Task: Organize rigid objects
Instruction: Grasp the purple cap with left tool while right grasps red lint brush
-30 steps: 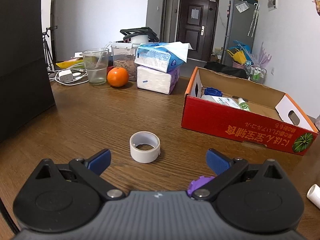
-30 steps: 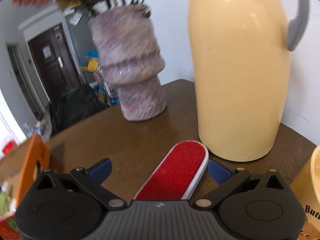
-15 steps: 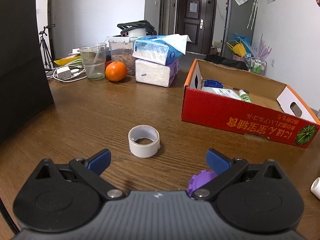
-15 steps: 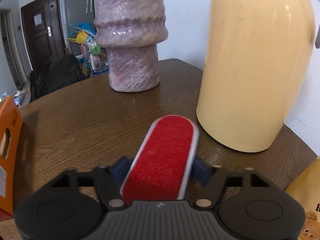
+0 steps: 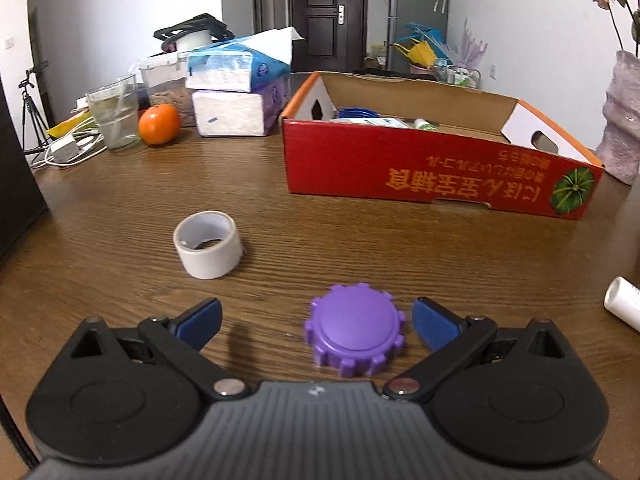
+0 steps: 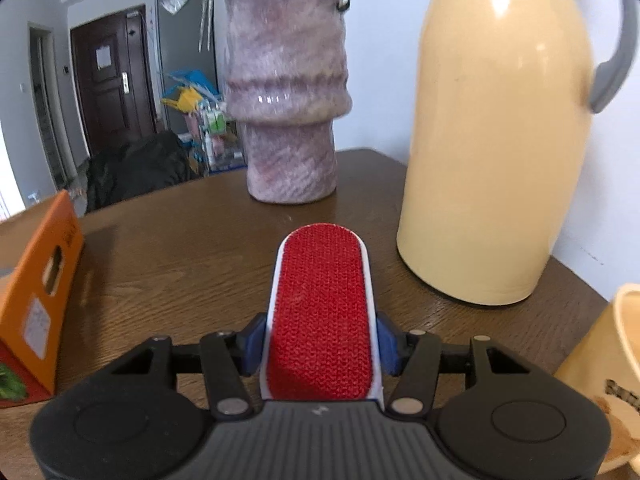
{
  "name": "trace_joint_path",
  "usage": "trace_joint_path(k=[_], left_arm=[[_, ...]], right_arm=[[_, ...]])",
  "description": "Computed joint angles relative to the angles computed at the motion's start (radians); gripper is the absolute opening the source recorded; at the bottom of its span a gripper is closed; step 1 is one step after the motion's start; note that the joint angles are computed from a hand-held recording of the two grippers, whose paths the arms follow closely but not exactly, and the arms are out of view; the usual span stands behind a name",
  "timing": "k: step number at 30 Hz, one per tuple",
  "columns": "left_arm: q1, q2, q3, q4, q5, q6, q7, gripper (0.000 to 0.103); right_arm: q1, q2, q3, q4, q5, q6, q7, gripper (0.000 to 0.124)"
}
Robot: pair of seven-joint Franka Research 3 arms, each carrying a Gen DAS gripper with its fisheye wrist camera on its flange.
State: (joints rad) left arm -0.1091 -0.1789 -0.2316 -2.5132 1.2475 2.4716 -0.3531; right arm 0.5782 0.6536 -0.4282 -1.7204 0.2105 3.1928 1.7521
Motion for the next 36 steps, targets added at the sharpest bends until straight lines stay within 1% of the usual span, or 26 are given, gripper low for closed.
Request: trace_joint_path(k=[2, 4, 6, 7, 8, 9, 10, 11, 13, 18, 27, 33, 36], left_arm=[[0.0, 0.004, 0.0, 0.002, 0.008, 0.004, 0.0, 0.101], [0.001, 0.004, 0.002, 0.001, 0.021, 0.016, -0.006, 0.096], [0.005, 0.007, 0.01, 0.0, 0.026, 0.048, 0.002, 0.081], [0.007, 0.012, 0.016, 0.001, 0.016, 0.066, 0.02, 0.077], [0.008, 0.013, 0.014, 0.002, 0.017, 0.064, 0.025, 0.075], [0.009, 0.01, 0.013, 0.0, 0.025, 0.069, 0.02, 0.069], [0.011, 0.008, 0.013, -0.002, 0.036, 0.077, 0.013, 0.065], [0.012, 0.006, 0.011, -0.003, 0.045, 0.078, 0.009, 0.054], [0.014, 0.005, 0.011, -0.005, 0.062, 0.088, -0.001, 0.054], [0.014, 0.0, 0.009, -0.007, 0.064, 0.082, -0.008, 0.054], [0.01, -0.024, -0.001, -0.017, 0.086, 0.053, -0.04, 0.054], [0.002, -0.052, -0.016, -0.026, 0.115, 0.023, -0.072, 0.054], [-0.002, -0.061, -0.019, -0.028, 0.125, 0.017, -0.083, 0.054]], right_arm=[[0.006, -0.028, 0.002, -0.046, 0.006, 0.038, -0.008, 0.055], [0.005, -0.054, 0.013, -0.085, 0.023, 0.067, -0.031, 0.055], [0.005, -0.082, 0.025, -0.126, 0.046, 0.092, -0.06, 0.055], [0.001, -0.095, 0.036, -0.146, 0.056, 0.108, -0.074, 0.055], [-0.003, -0.106, 0.045, -0.163, 0.066, 0.121, -0.089, 0.055], [-0.003, -0.115, 0.051, -0.178, 0.077, 0.134, -0.103, 0.055], [-0.008, -0.128, 0.062, -0.196, 0.085, 0.147, -0.118, 0.055], [-0.017, -0.138, 0.077, -0.208, 0.093, 0.158, -0.132, 0.055], [-0.026, -0.156, 0.096, -0.233, 0.112, 0.177, -0.159, 0.055], [-0.05, -0.198, 0.147, -0.291, 0.165, 0.221, -0.218, 0.055], [-0.154, -0.273, 0.306, -0.384, 0.21, 0.313, -0.304, 0.055], [-0.246, -0.312, 0.431, -0.436, 0.206, 0.365, -0.337, 0.055], [-0.277, -0.329, 0.473, -0.462, 0.185, 0.384, -0.333, 0.055]])
